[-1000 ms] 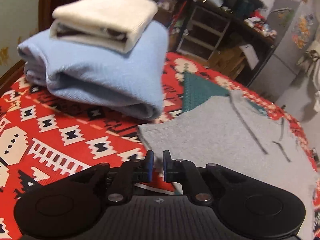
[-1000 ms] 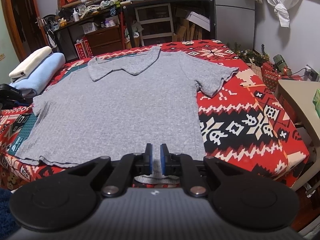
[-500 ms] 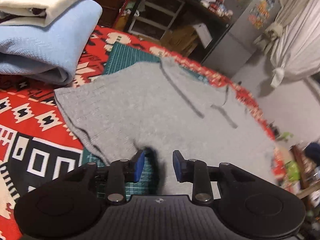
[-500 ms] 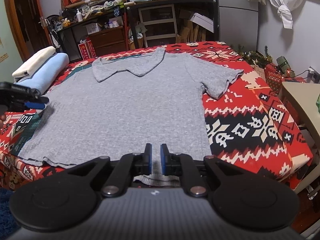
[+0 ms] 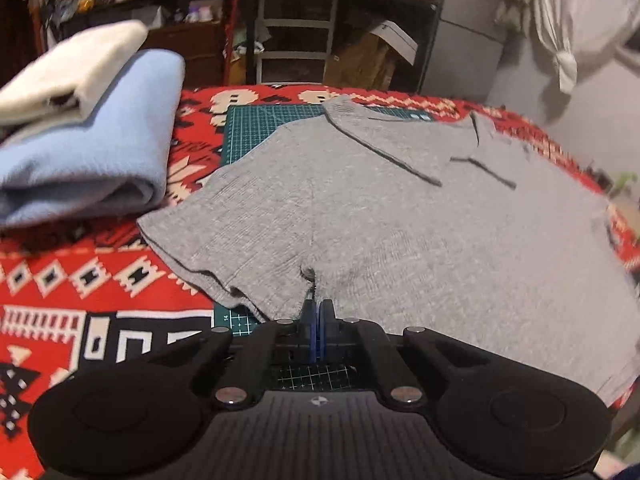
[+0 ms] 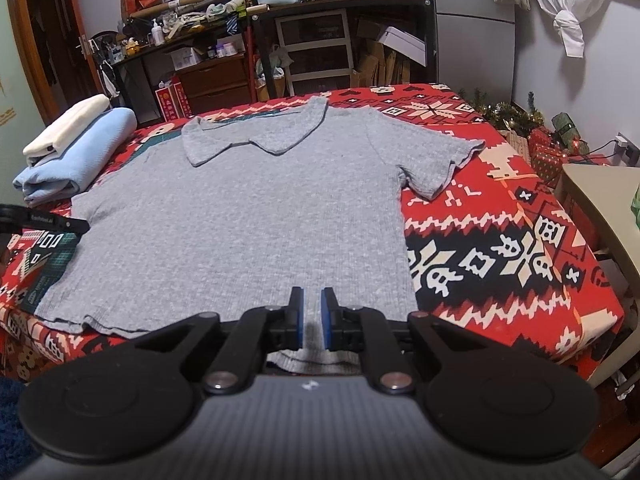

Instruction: Fold clothes

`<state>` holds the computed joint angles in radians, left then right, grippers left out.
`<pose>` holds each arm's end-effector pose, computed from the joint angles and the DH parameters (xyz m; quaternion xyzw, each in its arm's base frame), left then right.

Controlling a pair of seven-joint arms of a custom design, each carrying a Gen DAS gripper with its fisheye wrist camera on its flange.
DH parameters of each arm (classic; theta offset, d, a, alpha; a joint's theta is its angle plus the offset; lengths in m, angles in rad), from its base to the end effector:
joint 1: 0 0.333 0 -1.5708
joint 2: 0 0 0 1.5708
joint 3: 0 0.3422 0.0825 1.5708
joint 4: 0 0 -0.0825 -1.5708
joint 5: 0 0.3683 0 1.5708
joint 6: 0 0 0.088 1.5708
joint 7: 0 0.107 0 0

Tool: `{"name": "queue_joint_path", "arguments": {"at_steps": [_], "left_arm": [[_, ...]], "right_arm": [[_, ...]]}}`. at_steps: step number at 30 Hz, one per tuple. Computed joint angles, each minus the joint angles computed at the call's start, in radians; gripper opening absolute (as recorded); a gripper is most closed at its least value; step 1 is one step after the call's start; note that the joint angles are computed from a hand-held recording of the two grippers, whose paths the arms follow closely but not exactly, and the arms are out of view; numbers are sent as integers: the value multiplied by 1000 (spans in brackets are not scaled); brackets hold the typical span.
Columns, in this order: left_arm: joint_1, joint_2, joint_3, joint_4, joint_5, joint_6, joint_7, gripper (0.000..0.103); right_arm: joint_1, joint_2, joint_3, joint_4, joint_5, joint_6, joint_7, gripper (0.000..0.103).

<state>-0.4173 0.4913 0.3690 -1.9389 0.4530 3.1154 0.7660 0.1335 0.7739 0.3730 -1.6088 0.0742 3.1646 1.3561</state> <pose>0.6598 -0.0996 0.3502 -0.7234 0.5894 -0.2494 0.2592 0.6904 0.2930 0.3208 -0.7683 0.4906 -0.1462 0.3842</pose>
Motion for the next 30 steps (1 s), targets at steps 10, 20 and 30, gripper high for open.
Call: {"name": "queue_joint_path", "arguments": {"at_steps": [10,20,30], "left_arm": [[-228,-32,250,-33,291,5,-216,10],[-105,76,145,32,153,175,-144,10],[-199,53,234,-79,42,230,-17,9]], "right_arm": [[73,31,-94,92,-18,-25,9,13],[111,142,-100,267,-3,-82,-34,13],[102,109,-125,162,-14,-35,-49,13]]}}
